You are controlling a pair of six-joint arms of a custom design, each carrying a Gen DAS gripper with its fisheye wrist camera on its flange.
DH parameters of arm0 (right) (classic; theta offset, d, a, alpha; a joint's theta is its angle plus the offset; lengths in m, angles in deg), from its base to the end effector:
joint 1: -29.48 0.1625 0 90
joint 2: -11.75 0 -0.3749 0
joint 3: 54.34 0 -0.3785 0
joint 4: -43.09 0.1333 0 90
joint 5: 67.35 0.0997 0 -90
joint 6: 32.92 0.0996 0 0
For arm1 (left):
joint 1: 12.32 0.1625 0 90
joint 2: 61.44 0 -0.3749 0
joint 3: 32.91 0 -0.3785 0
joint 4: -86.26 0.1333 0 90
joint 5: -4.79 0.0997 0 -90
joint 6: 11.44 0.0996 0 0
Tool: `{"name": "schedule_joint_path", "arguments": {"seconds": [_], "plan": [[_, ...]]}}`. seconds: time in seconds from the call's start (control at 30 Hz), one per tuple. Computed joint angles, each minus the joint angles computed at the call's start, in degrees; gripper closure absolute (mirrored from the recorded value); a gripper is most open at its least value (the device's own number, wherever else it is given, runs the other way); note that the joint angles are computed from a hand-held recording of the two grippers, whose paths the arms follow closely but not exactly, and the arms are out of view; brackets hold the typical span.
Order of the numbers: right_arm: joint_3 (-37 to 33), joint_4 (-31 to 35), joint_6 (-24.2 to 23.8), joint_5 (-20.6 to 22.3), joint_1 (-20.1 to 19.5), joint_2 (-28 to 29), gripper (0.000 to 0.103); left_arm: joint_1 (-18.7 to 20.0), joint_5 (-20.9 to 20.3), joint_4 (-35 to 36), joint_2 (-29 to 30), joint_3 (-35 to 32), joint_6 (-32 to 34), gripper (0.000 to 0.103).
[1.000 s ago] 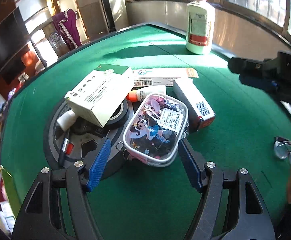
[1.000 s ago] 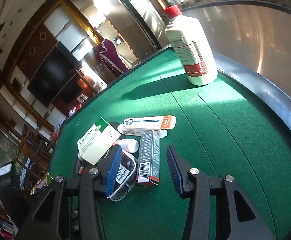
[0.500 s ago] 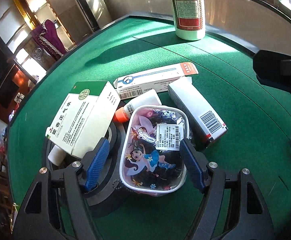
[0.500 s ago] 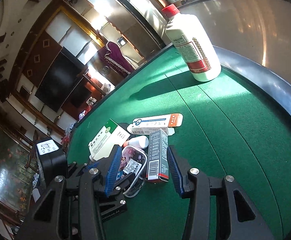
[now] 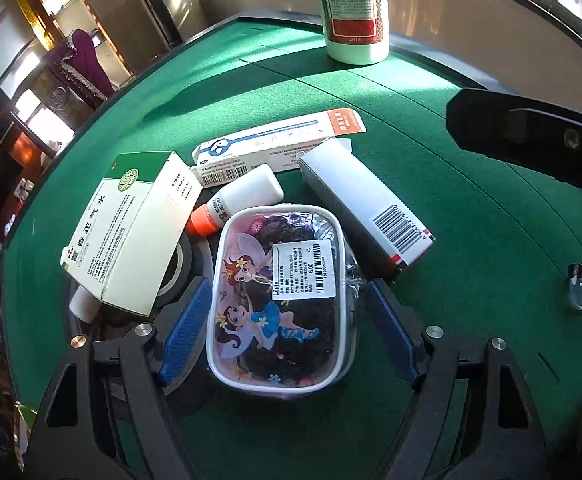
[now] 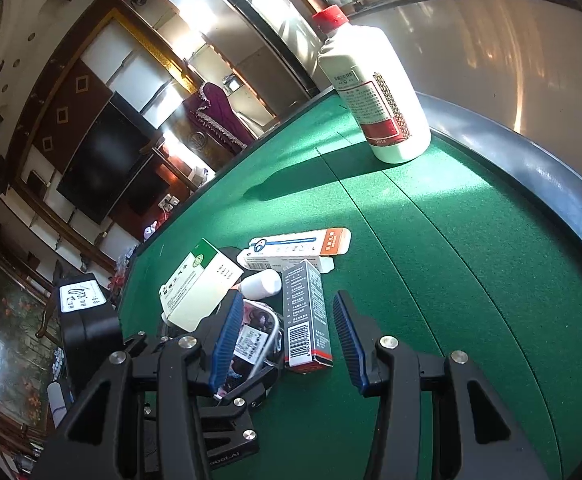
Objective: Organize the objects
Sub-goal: 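Grasp the clear cartoon plastic box with the left tool while the right grasps a barcoded box, then carry the cartoon plastic box and barcoded box over the white tray with both tools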
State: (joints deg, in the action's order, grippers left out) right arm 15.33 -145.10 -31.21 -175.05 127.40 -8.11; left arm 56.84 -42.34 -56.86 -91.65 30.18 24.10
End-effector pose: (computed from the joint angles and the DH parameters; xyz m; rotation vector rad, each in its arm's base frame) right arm 0.2032 -0.7128 0.0122 -0.0416 -2.6615 1.2233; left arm -0.0827 -0.7824 0.1117 0.9619 2.1422 -0.2970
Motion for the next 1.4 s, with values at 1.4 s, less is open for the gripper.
{"name": "schedule_joint_path", "arguments": {"seconds": [1.4], "plan": [[-18.2,-0.8,-22.8,-15.0,5.9,15.0,0.077,5.3,-3.1,-42.3,-17.2,28.6,-6.0,0.030]]}}
